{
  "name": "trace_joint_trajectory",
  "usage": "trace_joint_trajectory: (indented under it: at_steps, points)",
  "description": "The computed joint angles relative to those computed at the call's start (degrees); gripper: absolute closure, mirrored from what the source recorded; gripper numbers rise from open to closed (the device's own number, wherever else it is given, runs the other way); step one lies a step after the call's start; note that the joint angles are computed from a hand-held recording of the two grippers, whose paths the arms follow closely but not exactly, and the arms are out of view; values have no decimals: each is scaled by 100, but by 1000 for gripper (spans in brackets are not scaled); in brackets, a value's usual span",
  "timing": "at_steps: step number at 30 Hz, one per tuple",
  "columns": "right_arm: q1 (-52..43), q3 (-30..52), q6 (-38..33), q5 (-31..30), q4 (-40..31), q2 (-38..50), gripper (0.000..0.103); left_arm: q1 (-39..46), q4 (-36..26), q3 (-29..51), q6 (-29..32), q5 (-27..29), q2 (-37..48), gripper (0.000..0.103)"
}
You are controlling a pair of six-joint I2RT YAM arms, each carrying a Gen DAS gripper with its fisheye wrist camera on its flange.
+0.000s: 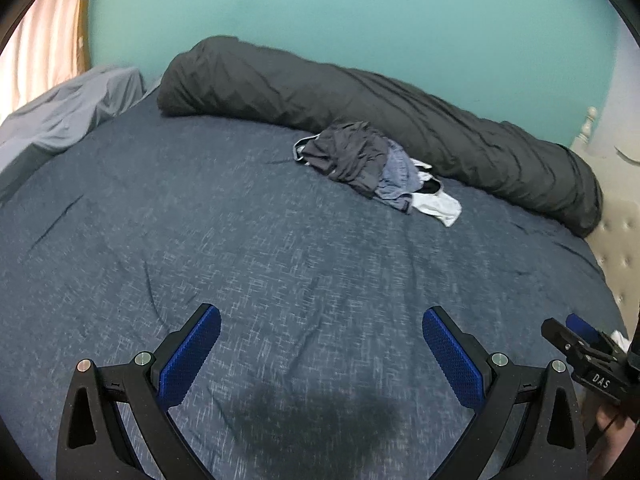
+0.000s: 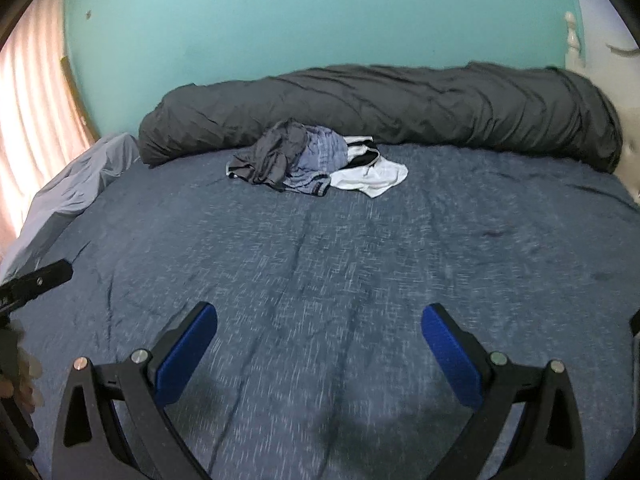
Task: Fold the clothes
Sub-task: 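Reach the right gripper to the clothes pile and grasp the plaid boxer shorts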
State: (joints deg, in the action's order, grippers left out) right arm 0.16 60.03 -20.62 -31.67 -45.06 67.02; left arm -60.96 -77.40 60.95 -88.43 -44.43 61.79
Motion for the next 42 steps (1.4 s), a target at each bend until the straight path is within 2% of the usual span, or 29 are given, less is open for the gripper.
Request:
trace_joint_trajectory:
  at_steps: [4, 11, 18, 22, 29, 33, 39, 41, 42]
  points:
    - [527, 316, 515, 450, 360, 676, 1, 815, 553, -248, 884, 344, -346, 0]
    - [1200, 1302, 1240, 1021, 825, 2056, 1, 2695, 1672, -511, 2794, 1305, -495, 0]
    - [1817, 2554, 1544, 1470, 1131, 3665, 1, 4313, 2749, -955, 4100, 2288, -302, 0]
    - [2008, 3550, 1612, 1616, 1003, 4682, 1, 5004, 3355, -1205, 4511, 2787, -26, 0]
    - [2269, 5317, 1521, 1736, 584, 6147, 8, 5494, 4073, -1508, 4771, 3176, 395, 0]
    - [2426, 6211, 1404, 1872, 304, 6826, 18, 5563, 4310, -1633, 4874, 3291, 508, 0]
    - [2503, 7891, 1749, 1829, -415, 7950, 38, 5637, 4525, -1911, 5014, 3378, 412, 0]
    - [2510, 8592, 1808, 1750, -742, 8363, 59, 5678, 4552, -2006, 5033, 3416, 347, 0]
    - [2521, 8892, 1795, 1763, -898, 8530, 63, 5701, 4565, -2046, 5045, 3435, 320, 0]
